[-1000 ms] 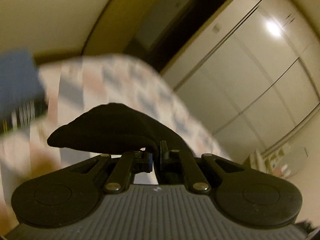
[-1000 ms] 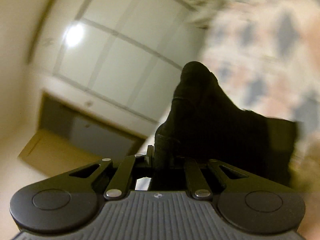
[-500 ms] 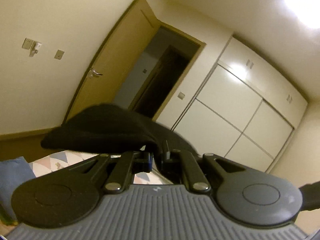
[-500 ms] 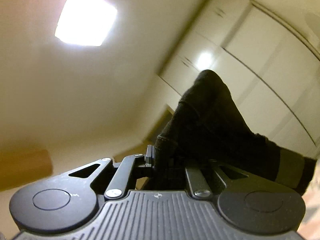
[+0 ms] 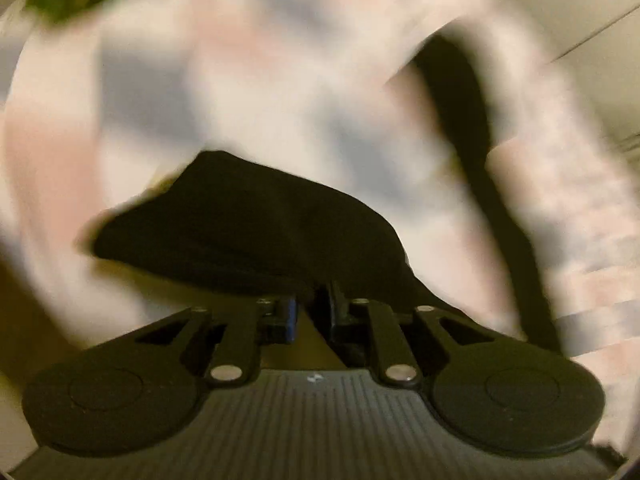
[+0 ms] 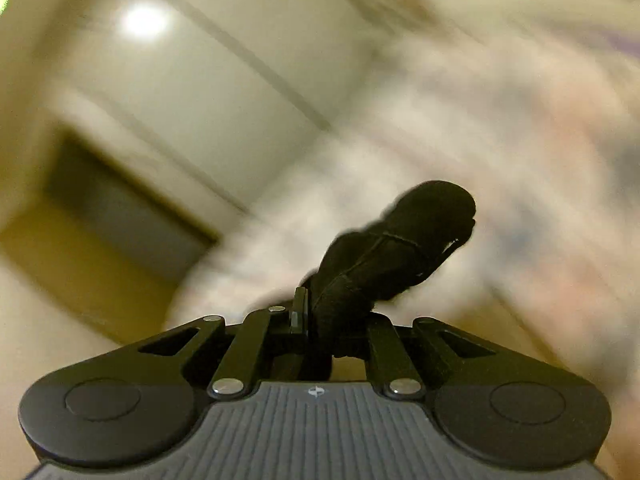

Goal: Fold clothes

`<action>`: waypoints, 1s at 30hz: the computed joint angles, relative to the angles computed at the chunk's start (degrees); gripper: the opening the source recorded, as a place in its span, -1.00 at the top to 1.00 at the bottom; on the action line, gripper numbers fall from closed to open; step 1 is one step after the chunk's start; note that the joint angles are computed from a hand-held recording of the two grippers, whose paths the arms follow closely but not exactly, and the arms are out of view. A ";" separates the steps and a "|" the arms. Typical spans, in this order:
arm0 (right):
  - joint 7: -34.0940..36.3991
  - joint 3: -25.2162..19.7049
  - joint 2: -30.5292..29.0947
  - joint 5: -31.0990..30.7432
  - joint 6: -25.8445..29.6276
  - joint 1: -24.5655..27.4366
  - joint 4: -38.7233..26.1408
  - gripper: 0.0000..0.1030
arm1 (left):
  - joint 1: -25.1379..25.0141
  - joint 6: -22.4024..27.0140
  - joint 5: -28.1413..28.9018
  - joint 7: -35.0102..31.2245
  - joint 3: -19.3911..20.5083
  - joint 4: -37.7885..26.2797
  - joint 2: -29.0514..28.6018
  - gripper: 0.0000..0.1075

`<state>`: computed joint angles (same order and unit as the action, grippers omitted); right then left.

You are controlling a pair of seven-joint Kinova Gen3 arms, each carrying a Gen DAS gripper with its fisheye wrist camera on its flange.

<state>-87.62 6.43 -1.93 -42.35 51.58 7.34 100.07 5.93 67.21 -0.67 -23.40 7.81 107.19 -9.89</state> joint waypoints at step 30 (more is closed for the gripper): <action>20.72 2.18 18.49 -24.75 5.64 21.57 22.37 0.28 | 25.09 9.92 -12.59 39.20 8.32 -11.92 11.27 0.27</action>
<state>-66.90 8.61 16.56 -67.10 57.22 28.91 122.44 31.02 77.13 -13.25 15.81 16.12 95.27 1.38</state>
